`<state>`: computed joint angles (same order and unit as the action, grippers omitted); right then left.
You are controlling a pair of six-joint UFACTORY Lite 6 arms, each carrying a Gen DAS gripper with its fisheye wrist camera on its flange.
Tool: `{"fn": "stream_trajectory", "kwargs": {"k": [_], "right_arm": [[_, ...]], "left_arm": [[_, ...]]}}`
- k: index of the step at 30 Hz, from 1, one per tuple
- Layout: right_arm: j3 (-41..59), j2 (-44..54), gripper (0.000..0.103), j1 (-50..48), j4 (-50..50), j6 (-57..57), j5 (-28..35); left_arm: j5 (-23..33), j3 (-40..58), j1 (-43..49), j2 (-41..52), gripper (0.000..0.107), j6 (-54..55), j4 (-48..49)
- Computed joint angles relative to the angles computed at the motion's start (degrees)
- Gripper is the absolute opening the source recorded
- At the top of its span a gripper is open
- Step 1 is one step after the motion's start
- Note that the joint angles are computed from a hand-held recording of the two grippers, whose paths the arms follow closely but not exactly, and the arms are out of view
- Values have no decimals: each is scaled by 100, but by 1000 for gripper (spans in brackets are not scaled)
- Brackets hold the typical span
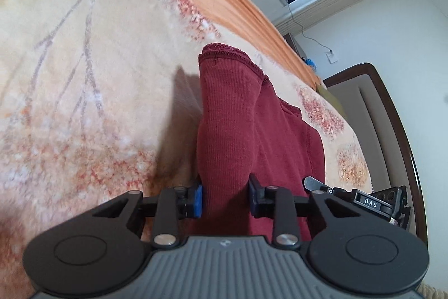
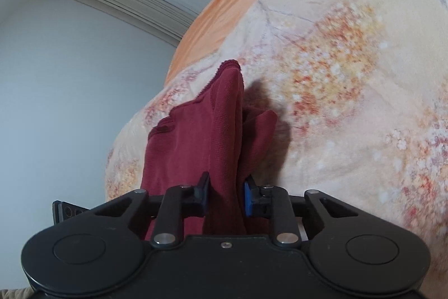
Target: Fold small clothes
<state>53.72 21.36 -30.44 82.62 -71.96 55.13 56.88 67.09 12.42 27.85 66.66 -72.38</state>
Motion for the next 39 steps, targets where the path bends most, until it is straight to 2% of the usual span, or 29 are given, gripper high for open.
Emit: {"fn": "stream_trajectory", "kwargs": {"k": [3, 6, 9, 12, 15, 17, 19, 22, 24, 25, 28, 30, 32, 35, 37, 39], "right_arm": [[-294, -743, 25, 229, -364, 255, -25], [-663, -1434, 25, 727, -466, 663, -83], [-848, -1663, 25, 1674, -120, 915, -293], [-424, -1191, 25, 3063, 649, 894, -692], [795, -133, 25, 4312, 1293, 995, -1094], [1968, 745, 25, 4927, 1339, 1302, -1396], [3167, 1653, 25, 5347, 1101, 1797, -1687], [4966, 3056, 31, 5824, -18, 3364, -2229], [5763, 3624, 42, 6024, -1088, 4408, -2496], [5851, 3685, 44, 6064, -1319, 4612, -2559], [5152, 3208, 53, 6051, -1257, 4458, -2829], [4380, 2637, 66, 6011, -1490, 4590, -3098], [3701, 2000, 71, 6085, -2551, 5583, -3375], [2783, 992, 71, 6380, -4350, 7257, -3605], [2391, 353, 71, 6676, -5447, 8354, -3560], [2177, -189, 80, 7006, -6398, 9448, -3428]], "left_arm": [[238, -608, 479, -773, 32, 126, 230], [654, -1042, 1402, -1472, 33, 98, 754], [1241, -760, 2652, -1616, 33, 6, 1403], [1651, 125, 3644, -1297, 33, -42, 1906], [1816, 1353, 4213, -646, 33, -110, 2184], [1709, 2077, 4344, -91, 34, -201, 2254], [1366, 2597, 4344, 516, 37, -301, 2386], [697, 2798, 4351, 1120, 45, -325, 2767], [682, 2814, 4508, 1241, 61, -14, 2705], [778, 2908, 4600, 1267, 64, 49, 2728], [954, 3212, 4881, 1398, 76, 310, 2877], [1052, 3269, 5029, 1384, 81, 283, 3042], [1314, 3301, 5199, 1315, 82, 220, 3242], [1399, 2774, 5392, 718, 85, 452, 3557], [1733, 2479, 5559, 305, 88, 546, 3680], [2158, 2321, 5668, -108, 89, 436, 3838]]}}
